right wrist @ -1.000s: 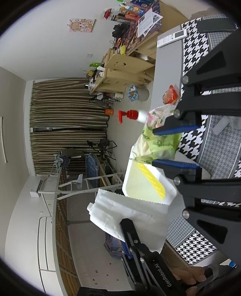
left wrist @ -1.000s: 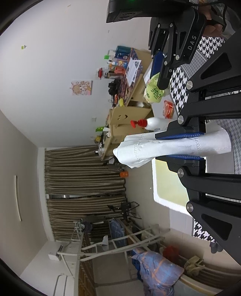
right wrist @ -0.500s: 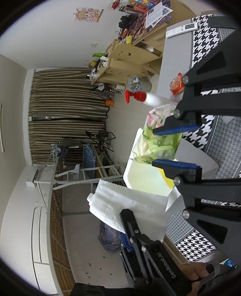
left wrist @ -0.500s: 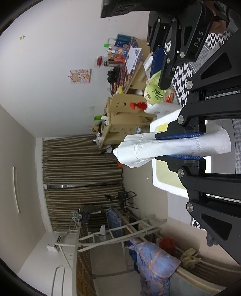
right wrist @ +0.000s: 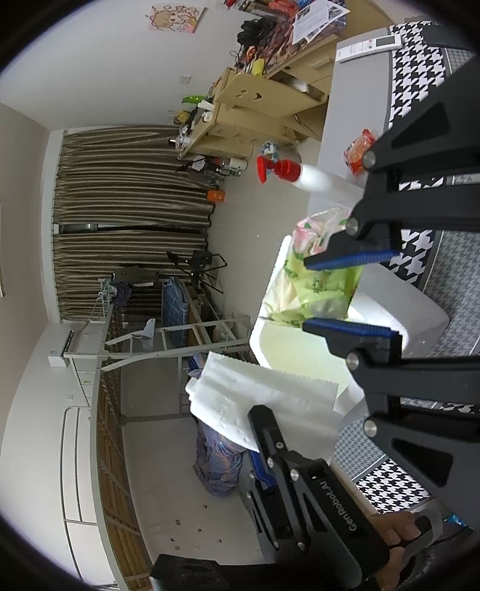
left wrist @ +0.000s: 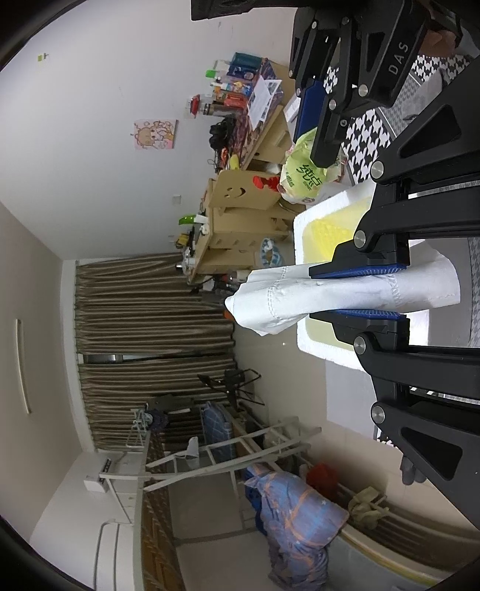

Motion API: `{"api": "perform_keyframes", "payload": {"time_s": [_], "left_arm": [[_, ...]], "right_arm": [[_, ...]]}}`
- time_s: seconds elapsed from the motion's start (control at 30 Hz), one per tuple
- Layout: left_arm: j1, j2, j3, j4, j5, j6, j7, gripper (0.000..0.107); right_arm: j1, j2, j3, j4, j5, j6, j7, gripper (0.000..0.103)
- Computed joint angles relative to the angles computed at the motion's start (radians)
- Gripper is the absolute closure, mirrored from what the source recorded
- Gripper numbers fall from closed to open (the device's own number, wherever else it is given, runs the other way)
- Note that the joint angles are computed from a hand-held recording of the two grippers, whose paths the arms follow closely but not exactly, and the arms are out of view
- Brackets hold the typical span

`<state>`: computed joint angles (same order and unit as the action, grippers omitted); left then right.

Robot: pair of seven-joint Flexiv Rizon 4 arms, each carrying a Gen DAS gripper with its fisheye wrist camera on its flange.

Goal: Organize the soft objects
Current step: 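Carry the snack bag and tissue over the white foam box, then lower the white tissue into the foam box and open the left gripper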

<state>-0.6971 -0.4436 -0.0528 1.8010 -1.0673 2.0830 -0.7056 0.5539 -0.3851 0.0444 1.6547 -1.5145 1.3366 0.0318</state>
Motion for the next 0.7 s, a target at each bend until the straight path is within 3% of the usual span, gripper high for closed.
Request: {"api": "perform_keyframes", "payload": {"time_s": [0.17, 0.4, 0.7], "left_arm": [[-0.035, -0.029, 0.016, -0.056, -0.129, -0.001, 0.108, 0.091], [0.006, -0.035, -0.036, -0.082, -0.192, -0.017, 0.178, 0.091], [0.048, -0.069, -0.127, -0.174, -0.382, 0.004, 0.401, 0.088]], "right_arm": [[-0.001, -0.009, -0.002, -0.003, 0.010, 0.008, -0.011, 0.072], [0.011, -0.016, -0.004, -0.011, 0.037, 0.006, -0.044, 0.072], [0.025, -0.028, -0.021, -0.026, 0.067, 0.015, -0.077, 0.072]]}}
